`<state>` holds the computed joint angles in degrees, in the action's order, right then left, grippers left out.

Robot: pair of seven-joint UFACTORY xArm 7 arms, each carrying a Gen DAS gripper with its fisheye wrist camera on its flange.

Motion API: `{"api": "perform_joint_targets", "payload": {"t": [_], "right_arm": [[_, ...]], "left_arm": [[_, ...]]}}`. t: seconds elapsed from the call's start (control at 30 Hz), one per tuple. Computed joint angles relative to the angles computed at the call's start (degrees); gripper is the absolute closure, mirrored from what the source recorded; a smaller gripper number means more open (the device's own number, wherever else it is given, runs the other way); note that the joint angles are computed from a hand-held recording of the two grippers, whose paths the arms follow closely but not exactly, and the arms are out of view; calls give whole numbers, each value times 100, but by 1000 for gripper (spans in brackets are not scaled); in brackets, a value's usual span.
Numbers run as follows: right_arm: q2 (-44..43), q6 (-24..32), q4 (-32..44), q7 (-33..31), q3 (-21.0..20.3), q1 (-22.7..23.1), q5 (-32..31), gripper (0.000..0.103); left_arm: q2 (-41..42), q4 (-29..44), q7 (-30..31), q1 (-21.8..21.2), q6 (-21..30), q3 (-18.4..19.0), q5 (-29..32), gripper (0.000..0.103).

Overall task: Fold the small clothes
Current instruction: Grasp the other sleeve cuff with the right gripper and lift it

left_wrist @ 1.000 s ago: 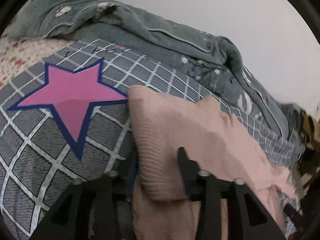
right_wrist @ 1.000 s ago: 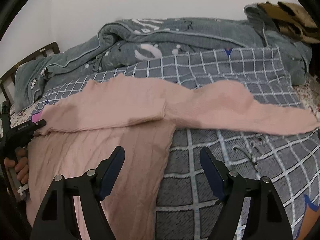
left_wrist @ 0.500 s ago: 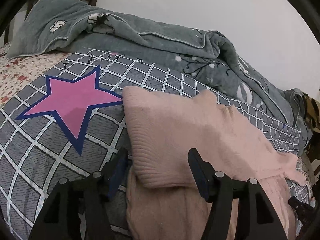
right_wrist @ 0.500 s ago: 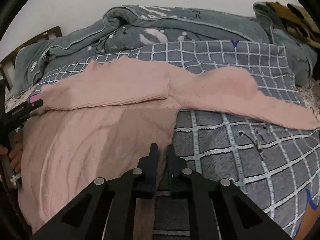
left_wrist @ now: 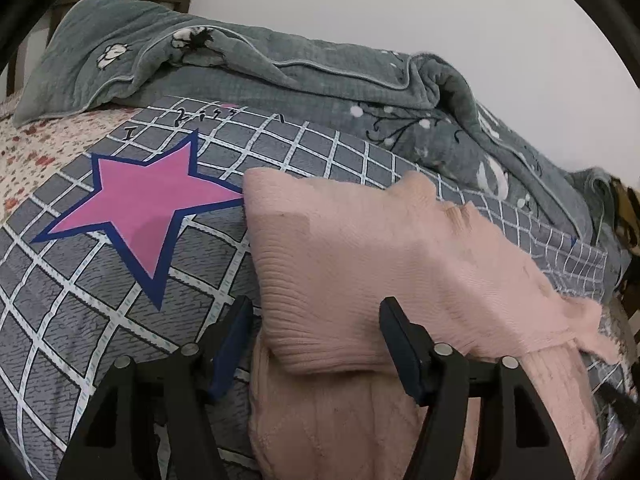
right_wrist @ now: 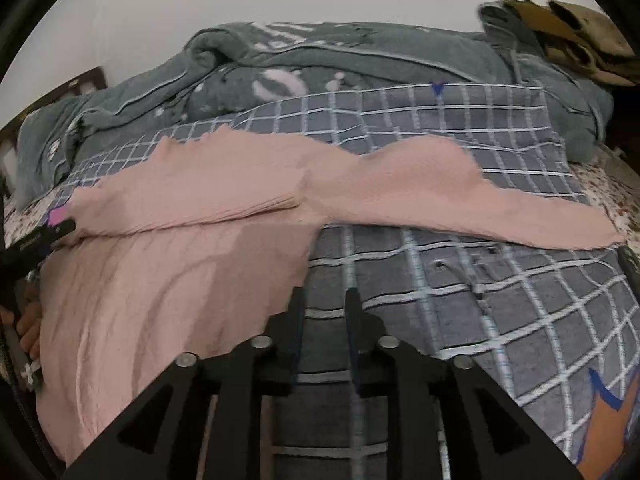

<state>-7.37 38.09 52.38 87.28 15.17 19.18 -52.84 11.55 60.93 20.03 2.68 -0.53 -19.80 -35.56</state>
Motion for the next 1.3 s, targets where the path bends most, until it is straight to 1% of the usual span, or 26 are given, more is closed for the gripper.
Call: {"api": "perform_joint_targets", "payload": {"t": [0.03, 0.1, 0.13, 0.2, 0.23, 0.27, 0.3, 0.37, 0.47, 0.5, 0.53, 0.6, 0.63, 0.67, 0.73, 0.77, 0.87, 0.93, 1.0, 1.07, 1.13, 1.17, 1.2, 1.23, 1.27, 1.3], "right_arm": [[-118, 63, -62, 108, -1, -22, -72, 70], [-381, 151, -217, 350, 22, -112, -218, 61], [-545, 157, -319, 445, 30, -170, -264, 60], [-934, 101, -566, 542, 35, -323, -312, 55], [-1130, 97, -686, 553, 52, -420, -320, 52], [-1337, 131, -807, 517, 62, -518, -306, 48], [-1482, 148, -891, 433, 62, -601, -253, 47], [-1827, 84, -1133, 245, -28, -777, -124, 47], [-2341, -435, -1650, -13, -352, -1089, -75, 47], [-2460, -575, -1820, -241, -550, -1174, 24, 47], [-2502, -679, -1923, -394, -657, -1250, 113, 47], [-2583, -888, -2160, -767, -954, -1395, 348, 47], [-2620, -1003, -2272, -902, -1056, -1474, 433, 47], [-2628, -1182, -2396, -1025, -1185, -1576, 500, 47], [-2611, -1528, -2587, -1179, -1337, -1747, 656, 47], [-2517, -1774, -2659, -1272, -1480, -1832, 779, 47], [-2377, -2321, -2743, -1414, -1529, -2140, 944, 47], [-2253, -2416, -2673, -1635, -1587, -2171, 1199, 47], [-2078, -2374, -2527, -1749, -1503, -2323, 1365, 47], [-1878, -2498, -2422, -1838, -1436, -2486, 1517, 47], [-1771, -2646, -2386, -1890, -1327, -2705, 1601, 50], [-1735, -2665, -2365, -1916, -1261, -2803, 1651, 54], [-1713, -2663, -2347, -1915, -1169, -2917, 1692, 61], [-1714, -2639, -2337, -1907, -1062, -3041, 1718, 65], [-1691, -2607, -2305, -1904, -952, -3164, 1745, 75], [-1653, -2598, -2275, -2037, -941, -3178, 1841, 91]], "left_arm": [[-1, -2, -114, -138, 22, 146, 172, 33], [-5, -10, -478, -455, 73, 507, 600, 31], [5, 3, -694, -613, 113, 694, 846, 30], [4, -4, -1037, -800, 154, 929, 1234, 30], [3, -9, -1170, -843, 162, 989, 1382, 30], [2, -13, -1304, -892, 174, 1056, 1536, 30], [3, -12, -1478, -981, 196, 1169, 1734, 29], [14, 14, -1953, -1281, 279, 1530, 2289, 28], [23, 40, -2507, -1516, 363, 1832, 2960, 27], [23, 43, -2630, -1528, 374, 1857, 3106, 27], [20, 44, -2724, -1519, 384, 1858, 3220, 26], [20, 40, -2759, -1390, 377, 1731, 3269, 26], [21, 43, -2820, -1389, 385, 1735, 3337, 26], [19, 40, -2917, -1427, 381, 1775, 3436, 26], [26, 43, -2965, -1381, 380, 1745, 3508, 26], [33, 51, -2984, -1362, 389, 1728, 3535, 26], [42, 57, -3019, -1316, 389, 1681, 3572, 25], [58, 74, -3064, -1327, 403, 1694, 3627, 24], [70, 86, -3172, -1400, 417, 1778, 3751, 24], [67, 80, -3237, -1418, 422, 1803, 3828, 23], [72, 85, -3217, -1359, 414, 1736, 3800, 23], [73, 88, -3200, -1333, 421, 1705, 3779, 23], [84, 101, -3109, -1241, 429, 1601, 3681, 23], [90, 110, -3030, -1175, 433, 1526, 3600, 23], [91, 109, -2952, -1116, 428, 1458, 3515, 23], [90, 106, -2888, -1074, 421, 1408, 3441, 23]]}}
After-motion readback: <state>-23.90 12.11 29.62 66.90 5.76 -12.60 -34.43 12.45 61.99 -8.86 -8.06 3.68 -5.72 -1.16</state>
